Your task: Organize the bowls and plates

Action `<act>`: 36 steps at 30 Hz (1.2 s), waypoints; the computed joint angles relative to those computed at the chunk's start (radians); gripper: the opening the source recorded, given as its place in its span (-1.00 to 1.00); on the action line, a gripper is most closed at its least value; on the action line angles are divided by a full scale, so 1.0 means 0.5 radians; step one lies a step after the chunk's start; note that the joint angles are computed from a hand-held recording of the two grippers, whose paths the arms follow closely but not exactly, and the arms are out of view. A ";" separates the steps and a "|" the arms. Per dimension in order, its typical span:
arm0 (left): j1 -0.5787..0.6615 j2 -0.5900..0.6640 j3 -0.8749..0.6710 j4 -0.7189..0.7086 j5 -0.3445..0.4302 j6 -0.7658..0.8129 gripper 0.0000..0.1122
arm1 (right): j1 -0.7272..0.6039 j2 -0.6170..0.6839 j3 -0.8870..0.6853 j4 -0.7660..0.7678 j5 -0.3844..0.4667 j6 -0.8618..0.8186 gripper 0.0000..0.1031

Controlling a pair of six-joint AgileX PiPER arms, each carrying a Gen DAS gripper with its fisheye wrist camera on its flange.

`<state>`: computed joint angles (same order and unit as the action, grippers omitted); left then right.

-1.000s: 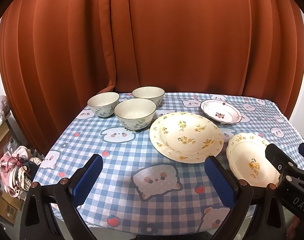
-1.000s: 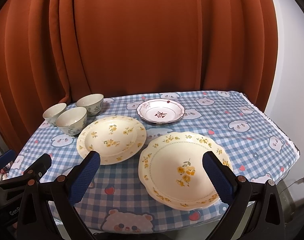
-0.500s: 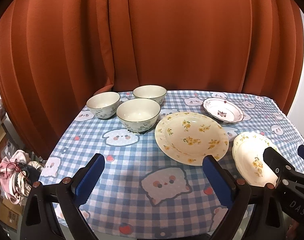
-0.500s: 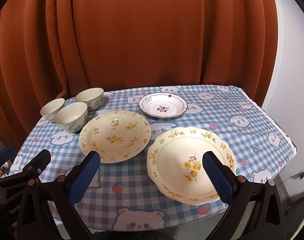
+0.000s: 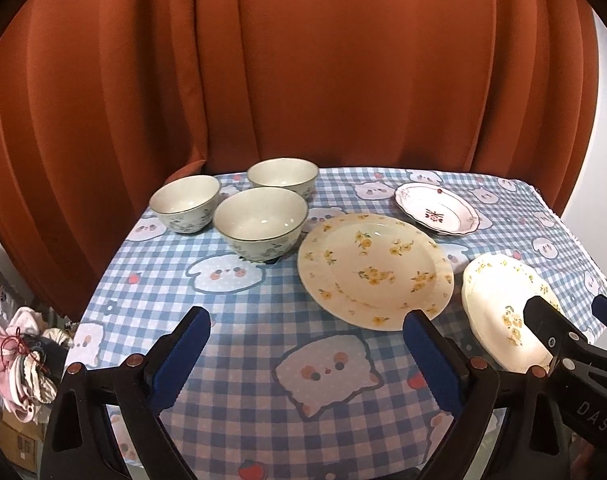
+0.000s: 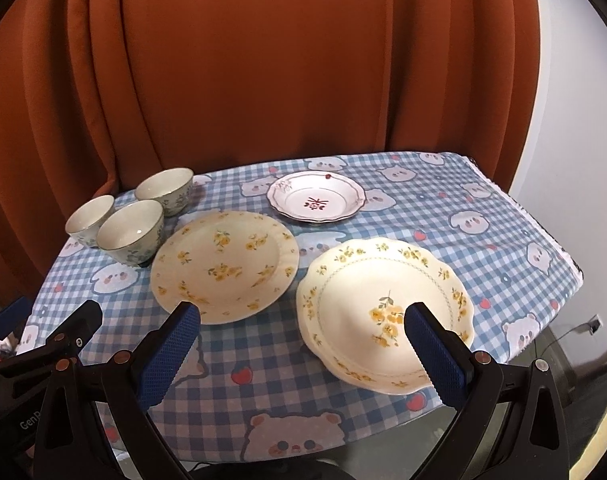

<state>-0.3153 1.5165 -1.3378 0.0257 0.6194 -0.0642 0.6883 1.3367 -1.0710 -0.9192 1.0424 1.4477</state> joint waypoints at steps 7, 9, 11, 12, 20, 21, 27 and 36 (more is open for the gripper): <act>-0.199 0.158 -0.123 0.231 0.010 -0.289 0.68 | -0.244 -0.024 0.077 0.062 -0.180 -0.125 0.99; -0.284 0.238 -0.203 0.320 0.050 -0.423 0.66 | -0.379 -0.047 0.121 0.103 -0.296 -0.226 0.99; -0.365 0.315 -0.293 0.402 0.113 -0.539 0.64 | -0.542 -0.055 0.141 0.185 -0.415 -0.386 0.99; -0.415 0.360 -0.345 0.468 0.147 -0.631 0.64 | -0.614 -0.057 0.145 0.231 -0.457 -0.465 0.99; -0.705 0.761 -0.824 0.685 0.469 -1.066 0.58 | -1.347 0.008 0.151 0.913 -0.940 -1.559 0.99; -0.729 0.810 -0.883 0.689 0.512 -1.088 0.58 | -1.435 0.038 0.144 1.035 -0.984 -1.732 0.98; -0.868 1.127 -1.287 0.704 0.802 -1.200 0.49 | -1.804 0.230 0.067 1.674 -1.100 -2.599 0.91; -0.952 1.492 -1.760 0.582 1.146 -1.215 0.26 | -2.059 0.547 -0.068 2.245 -1.017 -3.408 0.74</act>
